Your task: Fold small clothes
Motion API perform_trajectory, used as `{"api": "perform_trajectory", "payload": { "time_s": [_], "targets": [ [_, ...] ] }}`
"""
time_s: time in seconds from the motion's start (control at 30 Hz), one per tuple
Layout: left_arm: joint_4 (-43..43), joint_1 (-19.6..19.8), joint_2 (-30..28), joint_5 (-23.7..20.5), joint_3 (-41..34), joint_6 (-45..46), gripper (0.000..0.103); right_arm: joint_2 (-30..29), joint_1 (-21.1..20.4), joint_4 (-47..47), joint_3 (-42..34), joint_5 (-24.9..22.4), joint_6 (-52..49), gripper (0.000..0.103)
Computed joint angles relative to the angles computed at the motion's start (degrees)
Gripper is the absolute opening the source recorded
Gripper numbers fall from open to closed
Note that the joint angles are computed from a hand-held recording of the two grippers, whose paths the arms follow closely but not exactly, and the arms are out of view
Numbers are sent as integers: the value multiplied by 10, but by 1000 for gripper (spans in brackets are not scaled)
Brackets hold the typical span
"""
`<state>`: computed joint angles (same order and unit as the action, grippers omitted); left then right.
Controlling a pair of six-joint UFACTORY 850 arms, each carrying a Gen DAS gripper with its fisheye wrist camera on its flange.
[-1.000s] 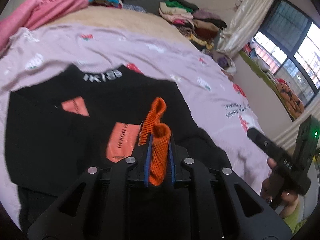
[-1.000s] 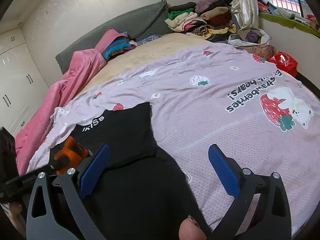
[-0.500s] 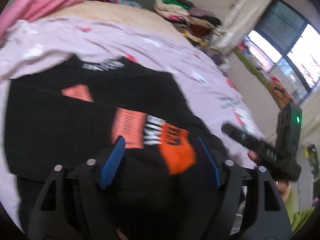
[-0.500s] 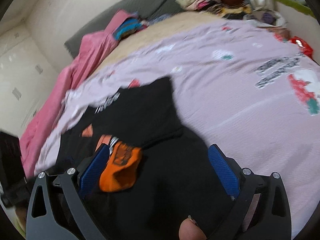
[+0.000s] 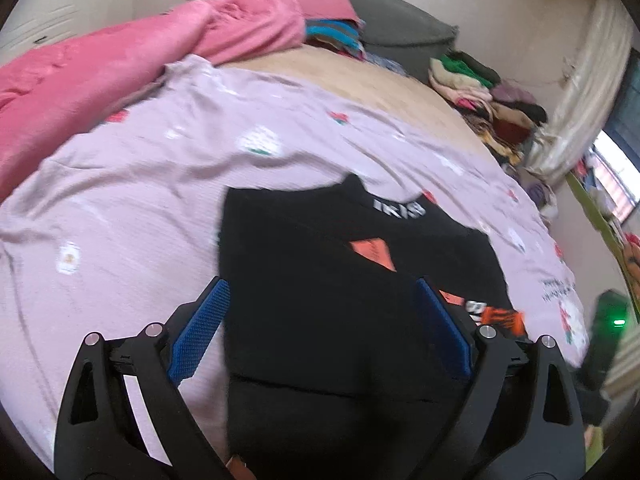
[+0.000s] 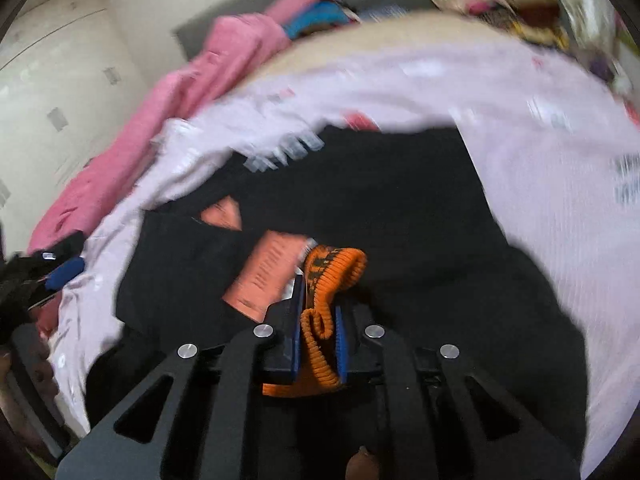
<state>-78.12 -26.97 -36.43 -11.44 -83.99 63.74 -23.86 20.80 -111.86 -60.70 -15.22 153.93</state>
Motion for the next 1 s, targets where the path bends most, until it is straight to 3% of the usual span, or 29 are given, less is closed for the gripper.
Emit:
{"api": "perform_trajectory", "payload": {
  "time_s": [0.27,0.43,1.0],
  "targets": [
    [-9,16,4,12,5,-21,86,33,0,-97,-41,-39,-60,11],
    [5,8,0,14,0,-22,86,32,-12,-78,-43,-59,-113,11],
    [285,-36,-66,3,-81,-267,86,16,-29,46,5,-87,-146,12]
  ]
}}
